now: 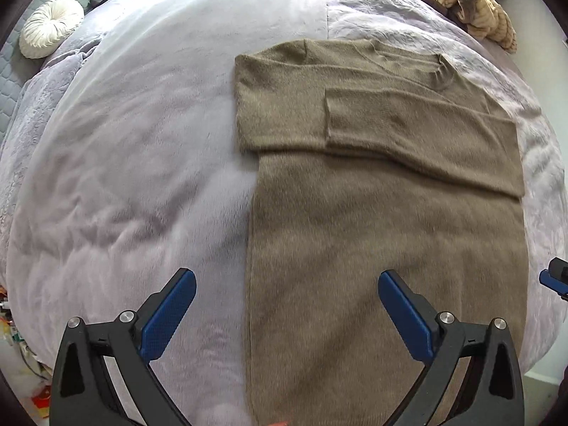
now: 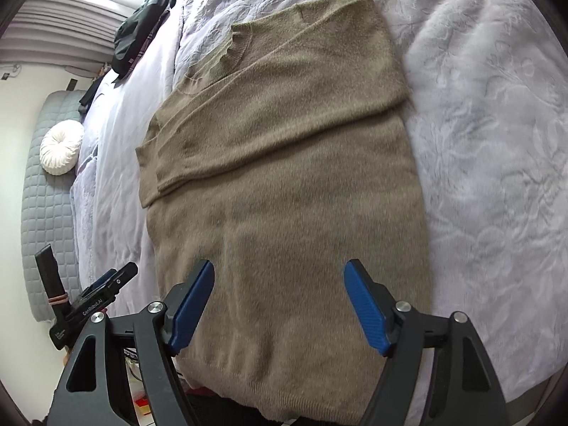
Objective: Fold small clothes
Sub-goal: 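Open both grippers and move them to the sweater hem, then grasp the sweater hem with both grippers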
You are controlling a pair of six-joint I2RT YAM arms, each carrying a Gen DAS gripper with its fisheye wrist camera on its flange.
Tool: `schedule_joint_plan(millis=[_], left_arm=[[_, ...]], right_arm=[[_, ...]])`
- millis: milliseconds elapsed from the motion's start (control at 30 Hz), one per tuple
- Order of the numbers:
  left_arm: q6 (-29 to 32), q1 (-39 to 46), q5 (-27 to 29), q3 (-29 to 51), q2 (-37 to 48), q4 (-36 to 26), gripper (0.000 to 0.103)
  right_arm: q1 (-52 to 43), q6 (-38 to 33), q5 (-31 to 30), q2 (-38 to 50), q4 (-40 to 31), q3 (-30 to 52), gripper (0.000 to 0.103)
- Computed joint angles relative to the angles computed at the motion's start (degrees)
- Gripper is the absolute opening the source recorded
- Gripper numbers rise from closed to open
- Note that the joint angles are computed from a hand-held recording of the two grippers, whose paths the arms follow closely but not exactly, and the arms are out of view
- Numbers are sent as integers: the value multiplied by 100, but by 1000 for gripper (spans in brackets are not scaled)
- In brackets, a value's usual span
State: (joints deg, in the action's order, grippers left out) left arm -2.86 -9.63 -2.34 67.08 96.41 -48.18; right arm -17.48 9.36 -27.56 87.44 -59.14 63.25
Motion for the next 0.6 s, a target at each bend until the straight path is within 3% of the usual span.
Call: schedule_joint_plan(millis=[267,600], left_arm=[[198,-68,-20,-518,-346,-108,103],[722,559,682,-1338,-700,-276,103]], right_arm=[[-148,107,-30,-467,-88,-546,79],[-293,-295,-20,-493,-308,-994,79]])
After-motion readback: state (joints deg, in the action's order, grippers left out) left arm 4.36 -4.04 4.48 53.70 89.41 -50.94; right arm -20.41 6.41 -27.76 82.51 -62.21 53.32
